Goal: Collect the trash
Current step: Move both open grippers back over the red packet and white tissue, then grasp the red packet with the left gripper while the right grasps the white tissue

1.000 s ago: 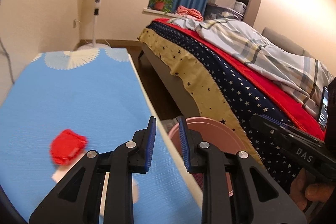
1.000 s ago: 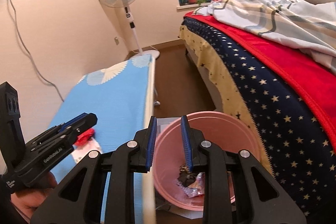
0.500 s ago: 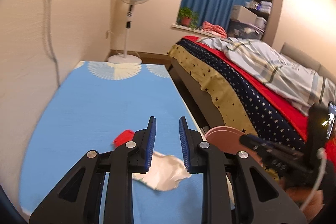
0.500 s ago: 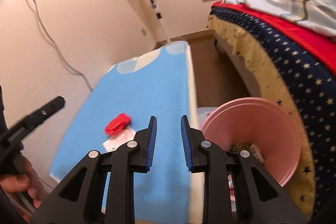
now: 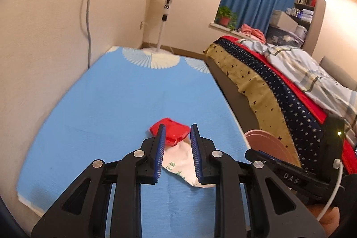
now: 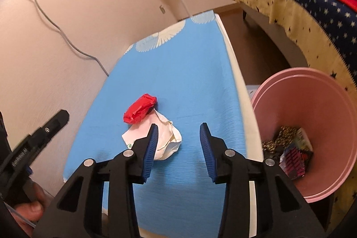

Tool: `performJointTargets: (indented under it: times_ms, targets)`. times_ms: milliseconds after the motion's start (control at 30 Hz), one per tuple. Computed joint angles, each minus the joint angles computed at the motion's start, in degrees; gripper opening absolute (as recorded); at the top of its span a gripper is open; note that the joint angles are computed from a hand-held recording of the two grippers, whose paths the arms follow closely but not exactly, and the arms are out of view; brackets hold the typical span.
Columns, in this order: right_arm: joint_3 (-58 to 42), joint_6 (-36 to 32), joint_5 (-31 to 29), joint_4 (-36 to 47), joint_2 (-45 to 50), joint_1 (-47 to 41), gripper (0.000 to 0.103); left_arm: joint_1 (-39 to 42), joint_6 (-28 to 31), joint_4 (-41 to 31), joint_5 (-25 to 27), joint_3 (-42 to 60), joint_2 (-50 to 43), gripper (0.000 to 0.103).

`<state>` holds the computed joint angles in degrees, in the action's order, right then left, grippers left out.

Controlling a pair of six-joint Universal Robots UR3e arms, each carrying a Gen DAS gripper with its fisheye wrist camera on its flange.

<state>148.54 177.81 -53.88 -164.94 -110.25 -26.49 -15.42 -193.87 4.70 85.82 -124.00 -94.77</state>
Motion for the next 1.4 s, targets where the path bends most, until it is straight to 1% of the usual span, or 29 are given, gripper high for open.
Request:
performJointTargets:
  times_ms: [167, 367, 400, 500, 567, 633, 700, 800, 967, 1033, 1100, 1133, 1200, 1233, 1267, 1400]
  targets:
    - [-2.65, 3.45, -2.1, -8.75, 11.56, 4.88, 0.04, -0.25, -0.76, 2.06, 0.55, 1.39, -5.13, 0.023]
    - [-6.47, 5.36, -4.38, -13.32, 20.96, 8.77, 0.04, 0.37, -1.18, 3.21, -0.05, 5.23, -12.27, 0.023]
    - [-7.04, 5.49, -4.59, -13.64, 21.98, 9.19, 0.04, 0.51, -1.3, 3.26, -0.28, 5.74, -13.13, 0.025]
    - [-8.57, 5.43, -5.17, -14.08, 24.59, 10.09, 0.04, 0.94, -1.71, 2.98, -0.8, 7.98, -16.24, 0.046]
    - [-9.63, 5.62, -5.51, -14.27, 26.12, 10.68, 0.04, 1.27, -1.99, 2.7, -1.71, 9.69, -18.41, 0.051]
    - [-10.31, 5.54, -5.74, -14.3, 27.06, 11.01, 0.04, 1.24, -2.15, 1.86, -2.07, 11.45, -20.12, 0.061]
    - [-11.25, 5.62, -6.14, -14.4, 28.32, 11.57, 0.04, 1.36, -2.23, 1.38, -3.0, 13.03, -21.85, 0.062]
    - [-12.04, 5.52, -6.19, -14.53, 29.42, 11.78, 0.04, 0.59, -2.07, -0.19, -2.79, 16.1, -24.37, 0.067]
    - [-12.81, 5.38, -5.72, -15.2, 30.88, 11.67, 0.04, -0.55, -2.38, -1.72, -0.9, 19.09, -26.93, 0.067]
    - [-13.21, 5.5, -5.9, -15.38, 31.29, 11.94, 0.039, -0.43, -2.52, -1.4, -0.86, 19.22, -27.09, 0.062]
    - [-13.55, 5.41, -6.07, -15.52, 31.72, 12.2, 0.036, -0.36, -2.38, -1.06, -0.67, 19.33, -27.15, 0.062]
    - [-13.49, 5.45, -6.14, -15.63, 31.72, 12.32, 0.035, -0.33, -2.42, -0.7, -0.47, 19.02, -27.0, 0.061]
    - [-13.65, 5.24, -6.1, -15.52, 31.85, 12.45, 0.023, -0.05, -2.3, -0.31, -0.39, 18.65, -26.76, 0.061]
    - [-13.85, 5.14, -6.19, -15.44, 31.96, 12.61, 0.021, 0.03, -2.27, -0.04, -0.1, 18.21, -26.44, 0.061]
    - [-13.89, 4.91, -6.32, -15.46, 31.88, 12.82, 0.016, 0.12, -2.29, 0.2, 0.16, 17.69, -26.03, 0.061]
    - [-13.52, 4.31, -7.54, -16.36, 30.96, 13.59, 0.013, 0.38, -2.64, 1.02, 1.11, 16.19, -24.67, 0.06]
